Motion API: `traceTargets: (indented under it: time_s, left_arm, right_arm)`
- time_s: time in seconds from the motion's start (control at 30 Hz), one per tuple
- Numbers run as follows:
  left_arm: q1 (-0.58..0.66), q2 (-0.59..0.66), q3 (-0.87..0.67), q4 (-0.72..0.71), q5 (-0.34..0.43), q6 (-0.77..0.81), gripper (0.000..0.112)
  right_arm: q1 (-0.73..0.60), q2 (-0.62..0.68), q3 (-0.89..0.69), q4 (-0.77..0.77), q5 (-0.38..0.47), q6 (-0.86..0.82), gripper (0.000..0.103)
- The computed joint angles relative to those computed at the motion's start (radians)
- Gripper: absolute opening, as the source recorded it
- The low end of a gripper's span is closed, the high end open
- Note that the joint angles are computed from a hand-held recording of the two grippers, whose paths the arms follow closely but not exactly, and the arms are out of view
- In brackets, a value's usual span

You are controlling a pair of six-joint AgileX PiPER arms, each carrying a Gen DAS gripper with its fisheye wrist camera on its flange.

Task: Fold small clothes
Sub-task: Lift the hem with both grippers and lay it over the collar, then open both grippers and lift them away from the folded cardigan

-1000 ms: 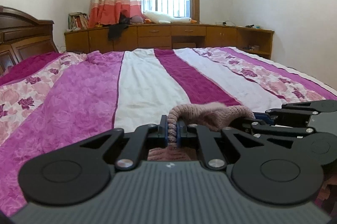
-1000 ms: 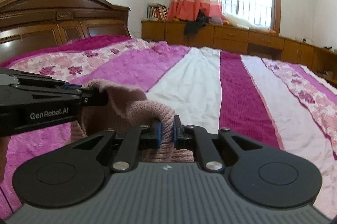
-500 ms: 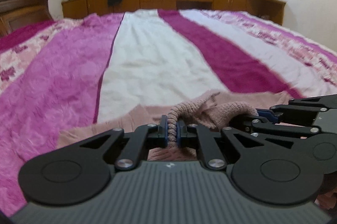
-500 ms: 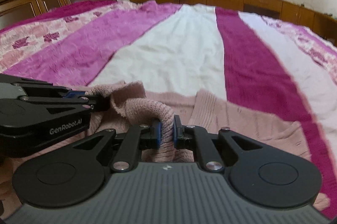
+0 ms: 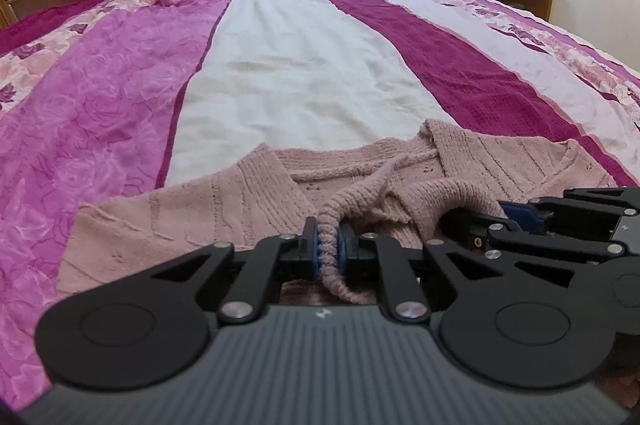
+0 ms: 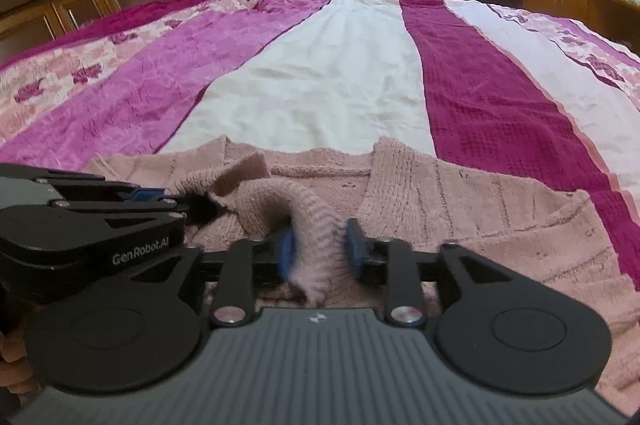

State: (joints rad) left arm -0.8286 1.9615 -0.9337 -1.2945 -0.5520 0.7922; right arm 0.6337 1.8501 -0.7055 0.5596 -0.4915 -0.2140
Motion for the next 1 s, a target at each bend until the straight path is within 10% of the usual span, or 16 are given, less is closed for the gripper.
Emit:
traceTargets:
  time_s: [0.2, 1.0]
  left_arm:
    - [-0.054, -0.050, 0.022, -0.148, -0.074, 0.108, 0.055]
    - [-0.310, -0.329, 0.216, -0.406, -0.228, 0.174, 0.055]
  right_arm:
    - [0.031, -0.103, 0.105, 0.018, -0.032, 0.048, 0.048]
    - [0.323, -0.553, 0.445, 0.571, -0.155, -0.215, 0.050]
